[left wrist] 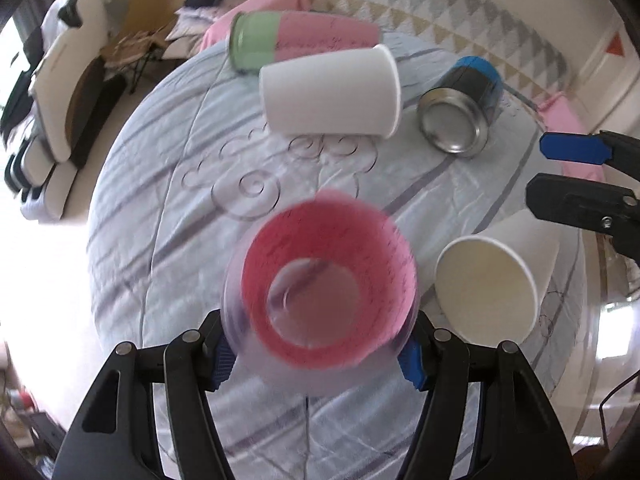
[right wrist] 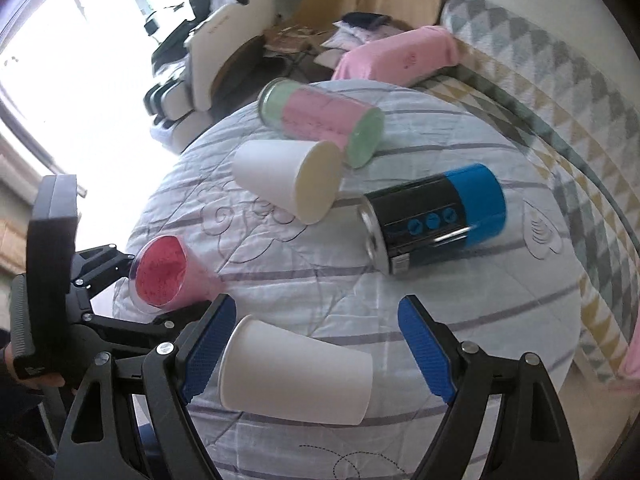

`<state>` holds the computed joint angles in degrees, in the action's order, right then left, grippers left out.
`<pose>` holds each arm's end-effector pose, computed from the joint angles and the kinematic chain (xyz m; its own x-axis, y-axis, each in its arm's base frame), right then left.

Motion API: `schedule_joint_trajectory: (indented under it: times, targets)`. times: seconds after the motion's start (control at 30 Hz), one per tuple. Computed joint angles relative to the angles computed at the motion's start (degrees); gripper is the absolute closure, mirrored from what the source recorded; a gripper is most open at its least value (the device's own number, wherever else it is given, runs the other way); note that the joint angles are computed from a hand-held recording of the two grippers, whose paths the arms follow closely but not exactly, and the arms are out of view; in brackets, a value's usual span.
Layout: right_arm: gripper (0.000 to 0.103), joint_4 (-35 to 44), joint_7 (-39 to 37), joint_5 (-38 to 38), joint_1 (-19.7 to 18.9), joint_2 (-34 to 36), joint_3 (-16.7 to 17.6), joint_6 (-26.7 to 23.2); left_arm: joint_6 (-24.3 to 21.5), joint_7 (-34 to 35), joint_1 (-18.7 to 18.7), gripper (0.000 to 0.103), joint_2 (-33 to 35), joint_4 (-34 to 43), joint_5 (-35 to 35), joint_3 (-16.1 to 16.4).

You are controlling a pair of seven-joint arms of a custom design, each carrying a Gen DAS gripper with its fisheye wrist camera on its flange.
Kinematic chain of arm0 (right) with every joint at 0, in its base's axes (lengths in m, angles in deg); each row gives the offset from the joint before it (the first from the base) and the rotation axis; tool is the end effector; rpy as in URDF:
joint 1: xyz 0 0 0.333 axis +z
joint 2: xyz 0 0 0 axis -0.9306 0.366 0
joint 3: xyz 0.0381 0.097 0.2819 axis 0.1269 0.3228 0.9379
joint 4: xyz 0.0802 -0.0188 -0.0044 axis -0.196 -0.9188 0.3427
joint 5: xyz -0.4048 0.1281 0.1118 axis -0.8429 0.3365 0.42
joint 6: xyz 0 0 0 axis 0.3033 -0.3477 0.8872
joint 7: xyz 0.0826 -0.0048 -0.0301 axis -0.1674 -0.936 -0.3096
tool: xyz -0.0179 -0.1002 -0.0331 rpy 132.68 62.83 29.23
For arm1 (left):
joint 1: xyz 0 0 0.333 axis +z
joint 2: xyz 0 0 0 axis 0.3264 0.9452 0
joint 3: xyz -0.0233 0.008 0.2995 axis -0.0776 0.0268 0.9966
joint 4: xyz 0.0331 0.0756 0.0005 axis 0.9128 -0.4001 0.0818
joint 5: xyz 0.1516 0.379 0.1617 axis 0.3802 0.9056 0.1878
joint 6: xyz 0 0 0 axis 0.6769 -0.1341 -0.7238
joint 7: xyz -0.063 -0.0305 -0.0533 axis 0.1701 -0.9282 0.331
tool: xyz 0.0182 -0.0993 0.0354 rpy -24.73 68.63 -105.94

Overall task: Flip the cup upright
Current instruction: 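Grasp the pink plastic cup with the left gripper and stand it upright, then release the upright pink cup and move the right tool to the white paper cup, then grasp the white paper cup with the right gripper and turn it upright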

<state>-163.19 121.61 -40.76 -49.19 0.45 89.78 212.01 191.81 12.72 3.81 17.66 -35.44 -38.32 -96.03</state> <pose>0.6464 0.3321 0.3983 0.5809 -0.7965 -0.1678 -0.7739 -0.4765 -0.4172 0.5908 -0.2874 0.3381 0.0018 -0.9974 0.0727 -0.9361 -0.0272 -0.3506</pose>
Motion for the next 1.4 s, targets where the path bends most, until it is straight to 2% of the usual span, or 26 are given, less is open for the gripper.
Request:
schedule_joint_trajectory:
  times: [0.07, 0.17, 0.43, 0.5, 0.67, 0.77, 0.87, 0.97, 1.13, 1.3, 1.4]
  targets:
    - [0.019, 0.06, -2.06, 1.16, -0.60, 0.14, 0.61, -0.20, -0.59, -2.24, -0.31, 0.026, -0.41, -0.18, 0.65, 0.43]
    - [0.019, 0.57, -4.16, 1.97, -1.02, 0.33, 0.83, -1.29, 0.10, -6.29, -0.98, 0.019, -1.66, -1.28, 2.78, 0.74]
    - [0.019, 1.91, -10.41, 2.38, -1.42, -0.63, 0.74, -6.60, -3.39, -12.81, -0.37, 0.017, -8.32, -4.88, 0.63, -0.75]
    - [0.019, 2.93, -13.55, 2.13, -1.59, -0.73, 0.88, -10.14, -4.58, -13.67, 0.01, 0.016, -10.34, -6.07, -0.38, -1.22]
    - [0.019, 4.47, -20.34, -2.55, -0.14, -0.82, 0.19, -15.38, -3.27, -13.02, 1.07, 0.013, -16.31, -10.87, -5.80, -2.05]
    - [0.019, 6.00, -24.23, -4.77, 0.69, -0.14, 0.10, -18.73, -2.93, -11.91, 1.52, 0.012, -17.55, -12.12, -6.80, -2.25]
    - [0.019, 6.60, -27.60, -8.66, 2.34, 0.40, -0.05, -20.06, -3.05, -10.19, 1.84, 0.012, -17.38, -12.40, -8.61, -2.22]
    - [0.019, 5.38, -31.42, -14.33, 4.58, 0.52, -0.26, -19.12, -3.51, -8.78, 1.85, 0.012, -17.07, -12.55, -9.81, -2.37]
    - [0.019, 4.37, -37.55, -19.68, 6.50, 1.58, -0.32, -18.13, -2.80, -10.44, 1.49, 0.012, -17.37, -14.42, -11.45, -2.83]
    - [0.019, 4.68, -41.88, -19.89, 6.36, 3.20, -0.20, -16.88, -1.79, -19.40, 0.95, 0.012, -17.28, -15.82, -9.26, -3.96]
    - [0.019, 6.00, -45.46, -17.36, 5.36, 4.46, 0.37, -16.44, -2.03, -28.20, 0.37, 0.012, -16.74, -15.94, -5.82, -4.93]
